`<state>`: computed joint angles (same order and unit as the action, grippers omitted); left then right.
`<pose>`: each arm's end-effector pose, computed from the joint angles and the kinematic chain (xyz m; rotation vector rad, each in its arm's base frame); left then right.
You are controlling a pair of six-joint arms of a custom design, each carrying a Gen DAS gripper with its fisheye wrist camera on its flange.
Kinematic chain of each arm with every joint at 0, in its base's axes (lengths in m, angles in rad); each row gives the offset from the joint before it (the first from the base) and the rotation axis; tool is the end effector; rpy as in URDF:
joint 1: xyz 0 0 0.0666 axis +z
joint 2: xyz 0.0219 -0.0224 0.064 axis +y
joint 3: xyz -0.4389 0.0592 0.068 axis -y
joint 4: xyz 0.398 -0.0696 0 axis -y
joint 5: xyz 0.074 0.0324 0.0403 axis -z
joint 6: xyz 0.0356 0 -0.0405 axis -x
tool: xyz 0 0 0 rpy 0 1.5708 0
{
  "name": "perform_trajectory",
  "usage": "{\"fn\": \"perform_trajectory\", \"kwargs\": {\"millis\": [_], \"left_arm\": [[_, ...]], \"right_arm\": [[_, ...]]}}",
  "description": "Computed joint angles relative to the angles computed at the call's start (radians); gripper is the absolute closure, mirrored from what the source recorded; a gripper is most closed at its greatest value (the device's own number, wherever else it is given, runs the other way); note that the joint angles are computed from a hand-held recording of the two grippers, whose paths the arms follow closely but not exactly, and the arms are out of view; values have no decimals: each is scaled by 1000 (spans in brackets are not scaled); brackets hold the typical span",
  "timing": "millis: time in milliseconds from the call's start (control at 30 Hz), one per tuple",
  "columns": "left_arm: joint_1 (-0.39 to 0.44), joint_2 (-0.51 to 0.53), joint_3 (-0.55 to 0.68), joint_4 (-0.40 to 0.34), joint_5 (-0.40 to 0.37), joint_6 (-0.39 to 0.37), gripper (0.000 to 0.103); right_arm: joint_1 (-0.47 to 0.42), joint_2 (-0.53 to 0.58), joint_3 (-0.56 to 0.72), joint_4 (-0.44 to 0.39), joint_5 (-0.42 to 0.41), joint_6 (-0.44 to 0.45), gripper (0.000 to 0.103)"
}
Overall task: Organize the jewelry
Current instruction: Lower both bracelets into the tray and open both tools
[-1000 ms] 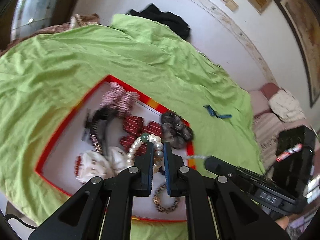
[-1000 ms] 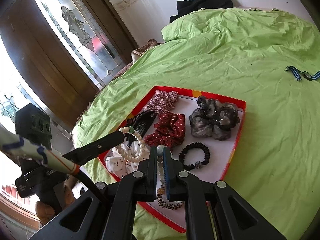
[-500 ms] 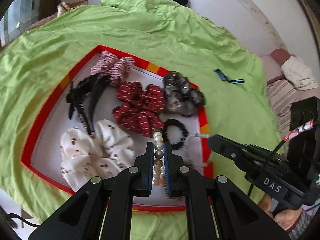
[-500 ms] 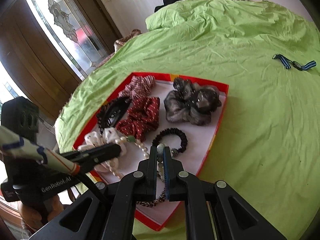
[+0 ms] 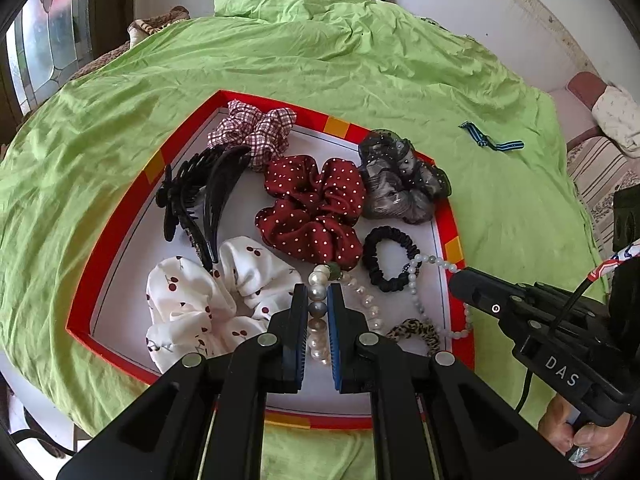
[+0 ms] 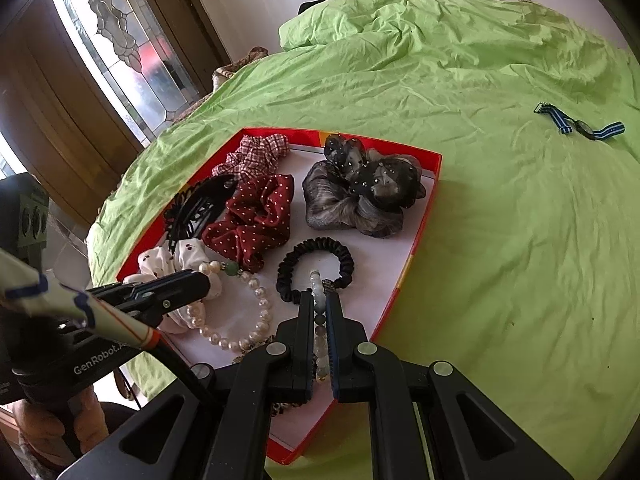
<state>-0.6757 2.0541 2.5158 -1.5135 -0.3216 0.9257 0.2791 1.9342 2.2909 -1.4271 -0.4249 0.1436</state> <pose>0.5496 -0.4266 0.5712 -0.4266 2.5149 -0.1979 0.6356 0.1970 0.5622 -0.6879 2.5206 0.6066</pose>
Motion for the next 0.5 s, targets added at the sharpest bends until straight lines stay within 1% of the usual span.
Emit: {"fn": "perform_trajectory", "kwargs": {"millis": [500], "left_arm": [[-9,42,68,-40,-18,-23,94]], "right_arm": [[-3,11,6,4,20,-13,96]]}}
